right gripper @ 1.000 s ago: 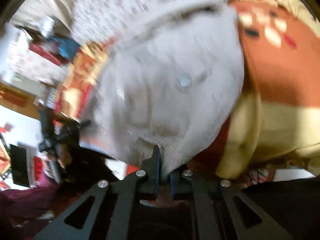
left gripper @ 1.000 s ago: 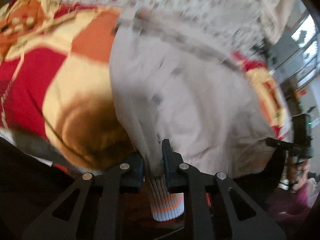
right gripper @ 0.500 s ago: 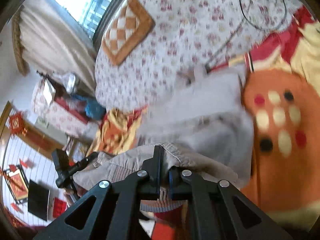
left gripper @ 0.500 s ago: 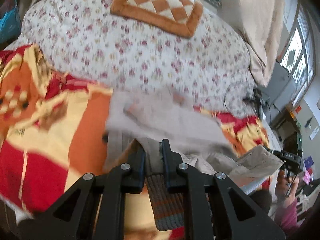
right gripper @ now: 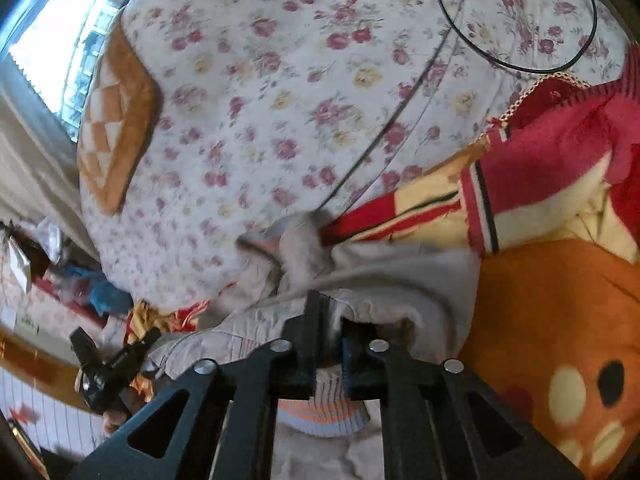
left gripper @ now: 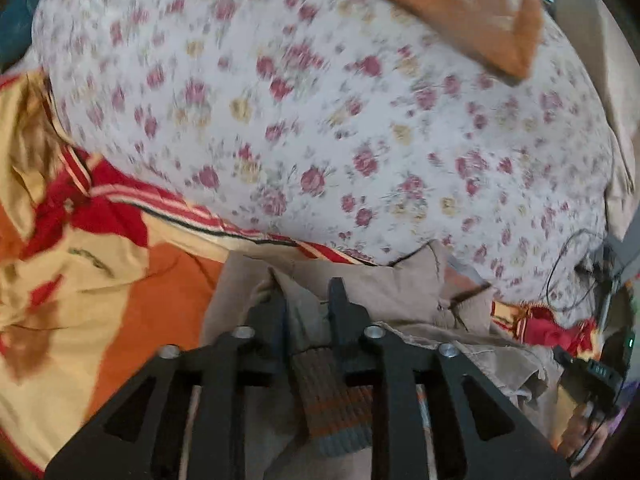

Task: Fold large clothes
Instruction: 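Grasp the ribbed hem with both grippers and fold it toward the collar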

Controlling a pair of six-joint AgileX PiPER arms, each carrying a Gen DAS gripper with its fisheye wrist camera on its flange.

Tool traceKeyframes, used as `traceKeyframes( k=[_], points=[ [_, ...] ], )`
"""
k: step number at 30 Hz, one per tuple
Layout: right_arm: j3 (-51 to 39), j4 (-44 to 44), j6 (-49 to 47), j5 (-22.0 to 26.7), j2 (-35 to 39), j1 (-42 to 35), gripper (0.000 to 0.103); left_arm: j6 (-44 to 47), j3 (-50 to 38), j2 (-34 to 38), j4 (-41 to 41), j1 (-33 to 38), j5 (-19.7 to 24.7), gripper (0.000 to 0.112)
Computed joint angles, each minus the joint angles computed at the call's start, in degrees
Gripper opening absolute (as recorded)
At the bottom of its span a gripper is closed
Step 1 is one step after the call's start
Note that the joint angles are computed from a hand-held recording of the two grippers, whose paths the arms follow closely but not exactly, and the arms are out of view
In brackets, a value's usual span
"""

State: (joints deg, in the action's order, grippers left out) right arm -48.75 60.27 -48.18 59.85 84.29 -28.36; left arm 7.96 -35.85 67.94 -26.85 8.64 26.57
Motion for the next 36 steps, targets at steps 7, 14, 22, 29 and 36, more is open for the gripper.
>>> traceKeyframes(
  k=[7,14,22,29,36],
  points=[
    [0.92,-2.07,-3.58,3.77,-11.99,-5.20,0.049,0.62,-1.10,-9.24,5.49,6.28,10.41,0.065],
    [6.07,-17.62,7.03,-8.96,-11.63,21.20,0.048,-4.95,5.94,-17.51,14.60,4.93,19.20,0.073],
    [-2.87,-35.32,35.79,-28.26,3.86,36.06,0.049,-7.43,11.36,-16.50,20.73,3.22,13.75,0.073],
    [-2.08,-35.65,35.87,-25.69,0.37,45.17,0.075,3.78,11.07,-15.70,13.48,10.25,14.31,0.075],
    [-10.46,-71.53,69.43,-34.69,11.20,56.43,0.001,5.35,11.03,-16.23,13.56,12.47,11.52,0.077]
  ],
)
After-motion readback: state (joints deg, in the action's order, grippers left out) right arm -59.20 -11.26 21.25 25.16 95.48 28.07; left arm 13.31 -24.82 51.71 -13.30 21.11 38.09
